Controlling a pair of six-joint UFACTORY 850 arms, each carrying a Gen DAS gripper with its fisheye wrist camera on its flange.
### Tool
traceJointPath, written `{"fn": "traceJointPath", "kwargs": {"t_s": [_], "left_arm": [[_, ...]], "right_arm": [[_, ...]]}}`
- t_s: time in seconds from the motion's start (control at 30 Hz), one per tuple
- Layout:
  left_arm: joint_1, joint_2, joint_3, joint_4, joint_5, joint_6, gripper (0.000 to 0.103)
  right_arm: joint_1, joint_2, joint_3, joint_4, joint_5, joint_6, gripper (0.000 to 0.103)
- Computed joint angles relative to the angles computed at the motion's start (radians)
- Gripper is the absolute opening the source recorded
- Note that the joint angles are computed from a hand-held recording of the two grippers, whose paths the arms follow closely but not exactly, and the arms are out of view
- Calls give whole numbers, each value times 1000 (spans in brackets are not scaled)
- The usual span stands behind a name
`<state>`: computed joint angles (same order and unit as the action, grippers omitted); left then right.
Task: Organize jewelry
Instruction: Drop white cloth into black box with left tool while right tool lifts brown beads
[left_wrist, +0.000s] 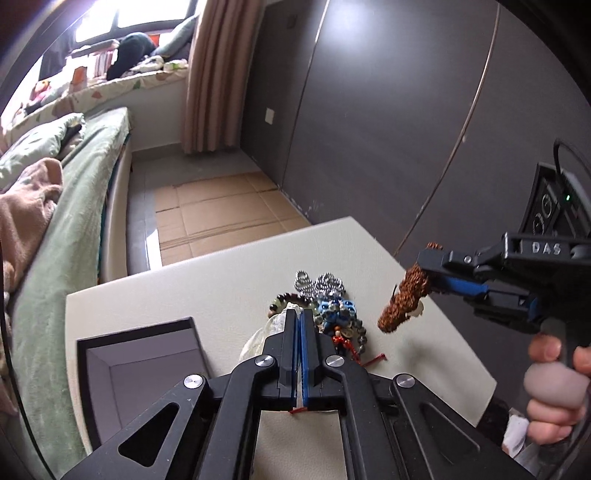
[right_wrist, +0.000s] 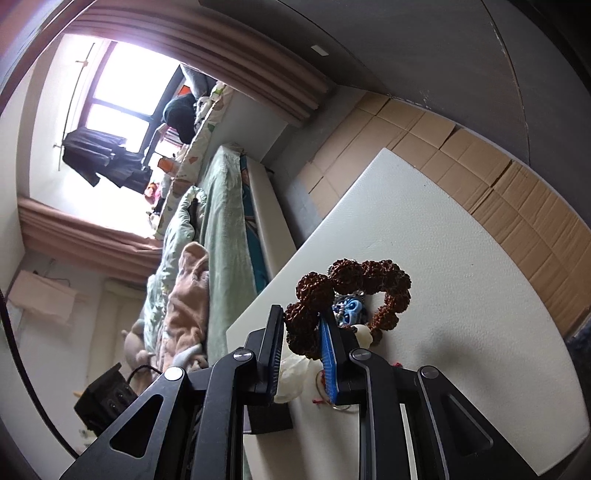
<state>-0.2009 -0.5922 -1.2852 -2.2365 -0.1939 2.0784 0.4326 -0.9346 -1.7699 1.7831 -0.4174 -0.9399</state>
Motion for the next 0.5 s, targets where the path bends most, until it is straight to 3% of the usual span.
{"fn": "traceJointPath", "kwargs": {"t_s": [0.23,0.5], "left_arm": [[24,87,99,-289,-67,269,0],[72,160,192,-365,-111,340,0]], "right_arm": [[31,18,20,120,-44,-185,21],[74,14,6,171,-105,-330,21]]}}
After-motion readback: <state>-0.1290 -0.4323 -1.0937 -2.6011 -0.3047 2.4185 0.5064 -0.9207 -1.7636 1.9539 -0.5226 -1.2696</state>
